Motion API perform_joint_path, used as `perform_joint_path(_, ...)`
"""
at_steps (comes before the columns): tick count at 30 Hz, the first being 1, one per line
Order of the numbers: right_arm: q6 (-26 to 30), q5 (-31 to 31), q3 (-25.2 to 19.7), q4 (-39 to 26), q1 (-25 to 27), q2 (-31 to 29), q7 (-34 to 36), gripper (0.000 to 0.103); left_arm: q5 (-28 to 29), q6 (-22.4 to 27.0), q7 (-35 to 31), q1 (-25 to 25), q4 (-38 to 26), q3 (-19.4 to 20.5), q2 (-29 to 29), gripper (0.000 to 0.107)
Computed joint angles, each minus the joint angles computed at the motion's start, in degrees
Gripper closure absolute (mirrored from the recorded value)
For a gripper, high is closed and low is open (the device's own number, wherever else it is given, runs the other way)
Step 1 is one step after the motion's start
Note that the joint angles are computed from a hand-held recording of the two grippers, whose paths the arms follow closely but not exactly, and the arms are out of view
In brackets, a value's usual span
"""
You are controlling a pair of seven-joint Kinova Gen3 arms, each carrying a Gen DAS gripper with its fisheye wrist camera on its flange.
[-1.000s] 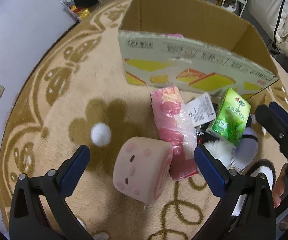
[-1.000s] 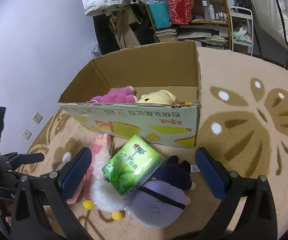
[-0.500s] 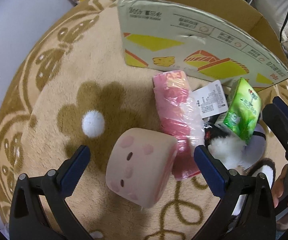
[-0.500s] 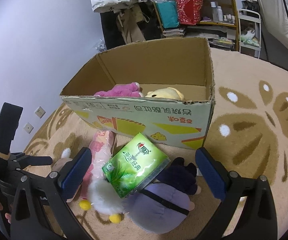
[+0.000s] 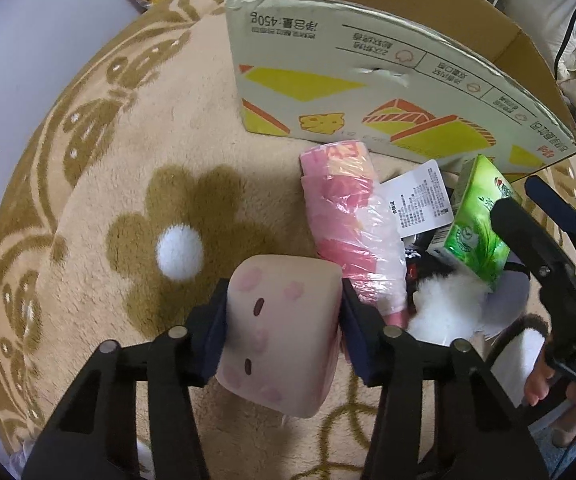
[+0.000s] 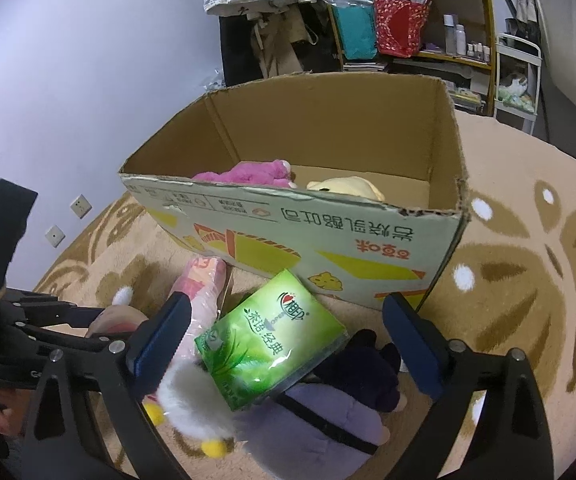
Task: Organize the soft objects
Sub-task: 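Grasp the pink roll cushion with the left tool while the right tool grasps the green tissue pack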
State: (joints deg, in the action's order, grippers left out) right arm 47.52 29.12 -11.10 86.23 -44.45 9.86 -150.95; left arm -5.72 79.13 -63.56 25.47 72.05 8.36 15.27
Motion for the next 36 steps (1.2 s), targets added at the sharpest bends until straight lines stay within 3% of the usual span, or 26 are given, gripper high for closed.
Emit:
perform_joint_path(8, 4.91, -2.43, 0.32, -4.16, -1.33, 3.97, 5.96, 0.002, -2.17, -0.33, 0.09, 1.29, -0.38, 0.29, -1.18, 0.067)
perform_joint_path(16, 7.84, -1.96, 1.46, -6.18, -3.06, 5.09, 6.45, 0.002, -3.27, -0.52, 0.49, 1.42, -0.73, 0.13, -1.48, 0.067)
perform_joint_path(21, 10.21, -2.27, 1.64, -7.73, -3.83, 6.4, 7.86, 0.002, -7.23, -0.19, 2.92, 3.9, -0.59, 0.52, -2.44, 0.076)
perform_joint_path(24, 11.15, -1.13, 2.06, -7.46, -4.82, 6.69, 7.27, 0.009, -8.73, -0.46, 4.09, 4.41, -0.3, 0.59, -3.22, 0.077)
perform_joint_path(30, 7.91, -0.48, 2.25, -3.84, -3.97, 3.41, 2.33, 0.009, -10.08, -2.23, 5.02, 4.35, 0.74, 1.18, -4.91, 0.077)
perform_joint_path(36, 8.79, 3.58, 1.07, -2.83, -4.53, 2.08, -1.9, 0.009, -12.69, -4.46, 6.05, 4.79, 1.77, 1.51, -5.48, 0.082)
